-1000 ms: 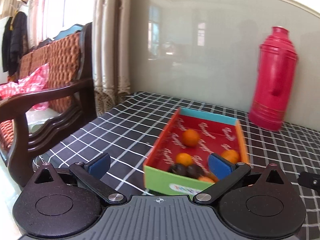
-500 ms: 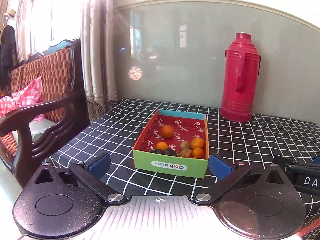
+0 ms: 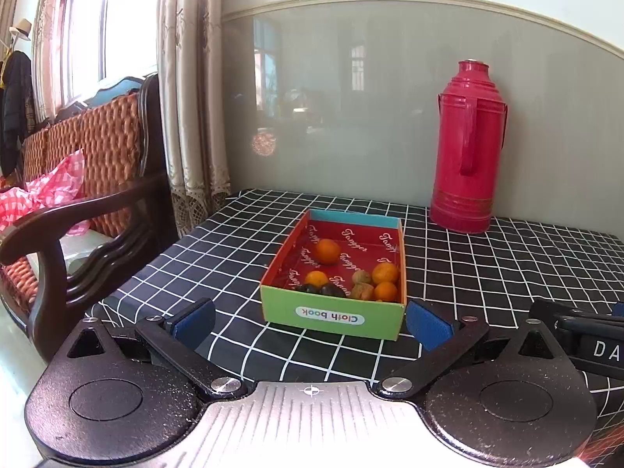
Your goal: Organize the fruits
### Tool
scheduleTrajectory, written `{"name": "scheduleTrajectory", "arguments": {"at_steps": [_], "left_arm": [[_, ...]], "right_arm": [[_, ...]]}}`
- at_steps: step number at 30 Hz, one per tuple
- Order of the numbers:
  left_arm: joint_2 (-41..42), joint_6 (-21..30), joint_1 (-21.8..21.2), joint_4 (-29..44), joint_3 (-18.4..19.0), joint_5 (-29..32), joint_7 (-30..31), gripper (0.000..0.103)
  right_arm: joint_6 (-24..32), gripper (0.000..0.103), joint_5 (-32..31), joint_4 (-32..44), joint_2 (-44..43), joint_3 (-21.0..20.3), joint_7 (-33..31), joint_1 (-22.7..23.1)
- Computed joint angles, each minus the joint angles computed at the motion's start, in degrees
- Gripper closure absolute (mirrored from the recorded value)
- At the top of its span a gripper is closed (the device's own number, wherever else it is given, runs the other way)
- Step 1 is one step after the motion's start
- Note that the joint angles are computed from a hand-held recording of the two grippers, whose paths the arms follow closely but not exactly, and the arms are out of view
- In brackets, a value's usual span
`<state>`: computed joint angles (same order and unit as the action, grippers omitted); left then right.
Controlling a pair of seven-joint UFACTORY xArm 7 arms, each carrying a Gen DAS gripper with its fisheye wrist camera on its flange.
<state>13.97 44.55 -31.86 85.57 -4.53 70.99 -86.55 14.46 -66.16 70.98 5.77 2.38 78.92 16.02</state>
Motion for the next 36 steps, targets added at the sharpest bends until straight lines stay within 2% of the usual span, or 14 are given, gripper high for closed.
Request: {"name": "scheduleTrajectory", "arguments": {"at_steps": [11, 16, 25, 36], "left_arm": [[0.33, -0.91, 0.17, 0.17, 0.24, 0.07, -0.26, 0.0], [0.8, -2.27, 0.77, 0.56, 0.25, -2.77, 1.65, 0.0], [1.27, 0.0, -0.5, 1.04, 0.83, -1.15, 1.95, 0.0], [1.23, -0.74, -0.07, 0.9, 0.84, -1.97, 2.31, 0.0]], "right_arm": [[-0.48, 0.006, 0.17, 0.35, 0.45, -0.15, -0.65, 0.23], [-0.84, 0.006, 0.91, 0.47, 0.7, -0.39, -1.15, 0.37], [-0.68, 0.006, 0.96, 0.75, 1.14, -0.62, -1.38, 0.83], [-0.62, 0.006, 1.44, 1.11, 1.58, -0.87, -1.78, 1.32]]}}
